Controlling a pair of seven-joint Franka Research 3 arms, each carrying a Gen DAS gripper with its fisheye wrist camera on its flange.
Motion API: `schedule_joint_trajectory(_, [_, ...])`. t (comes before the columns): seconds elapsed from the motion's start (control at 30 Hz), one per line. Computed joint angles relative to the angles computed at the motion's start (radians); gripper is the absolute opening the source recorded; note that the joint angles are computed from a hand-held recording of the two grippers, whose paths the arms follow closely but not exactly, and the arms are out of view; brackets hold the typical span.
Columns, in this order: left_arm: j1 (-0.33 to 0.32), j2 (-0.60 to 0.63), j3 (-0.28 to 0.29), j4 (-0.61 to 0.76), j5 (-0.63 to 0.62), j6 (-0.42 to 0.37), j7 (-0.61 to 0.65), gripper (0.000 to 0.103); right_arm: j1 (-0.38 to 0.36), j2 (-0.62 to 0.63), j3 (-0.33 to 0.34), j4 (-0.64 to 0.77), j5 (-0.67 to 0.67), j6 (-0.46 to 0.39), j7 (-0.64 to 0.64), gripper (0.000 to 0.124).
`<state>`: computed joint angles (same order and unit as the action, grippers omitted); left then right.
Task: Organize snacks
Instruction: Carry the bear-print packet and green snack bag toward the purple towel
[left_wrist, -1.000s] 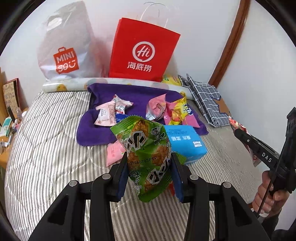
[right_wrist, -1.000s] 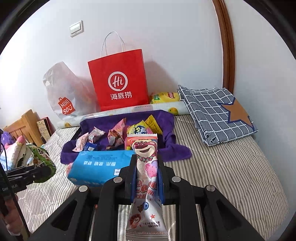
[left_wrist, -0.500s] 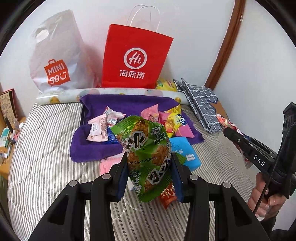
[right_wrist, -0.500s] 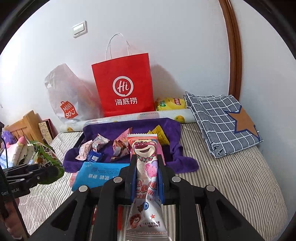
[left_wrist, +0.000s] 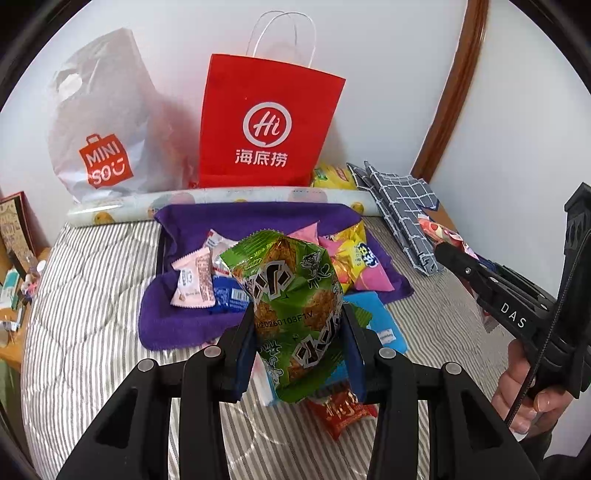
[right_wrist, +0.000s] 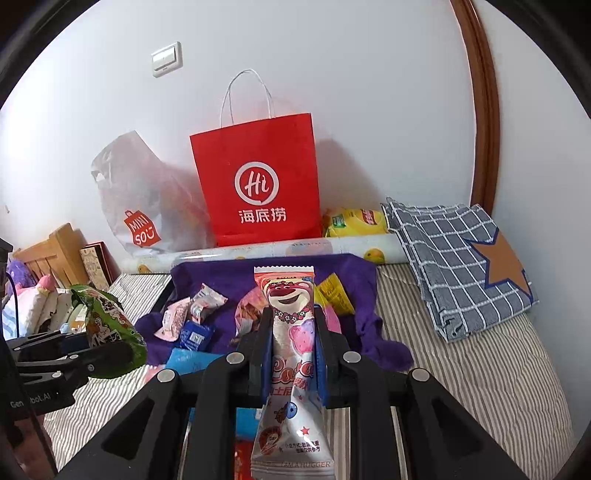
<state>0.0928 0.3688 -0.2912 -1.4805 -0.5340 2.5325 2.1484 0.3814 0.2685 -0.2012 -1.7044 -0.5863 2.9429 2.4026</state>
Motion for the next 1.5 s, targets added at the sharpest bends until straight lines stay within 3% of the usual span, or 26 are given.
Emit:
schedule_joint_trajectory(1.03, [-0.005,0.171,-0.010,0.282,0.136,-0.083,-0.106,0.042,-0.002,0.168,-0.008,0.252,0.253,-0.057,-0.236,0.018])
schedule_joint_trajectory(1.37, [-0.032,0.275,-0.004,0.461,0.199,-0.158,-0.154,0.042,-0.022,0.241,0.008,0.375,0.331,-0.093,-0.308,0.018])
schedule_joint_trajectory(1.5, [-0.058,0.371,0.001,0.627,0.244,-0.216,-0.183,0.042,-0.031,0.279,0.011,0.435,0.362,-0.110,-0.332,0.018])
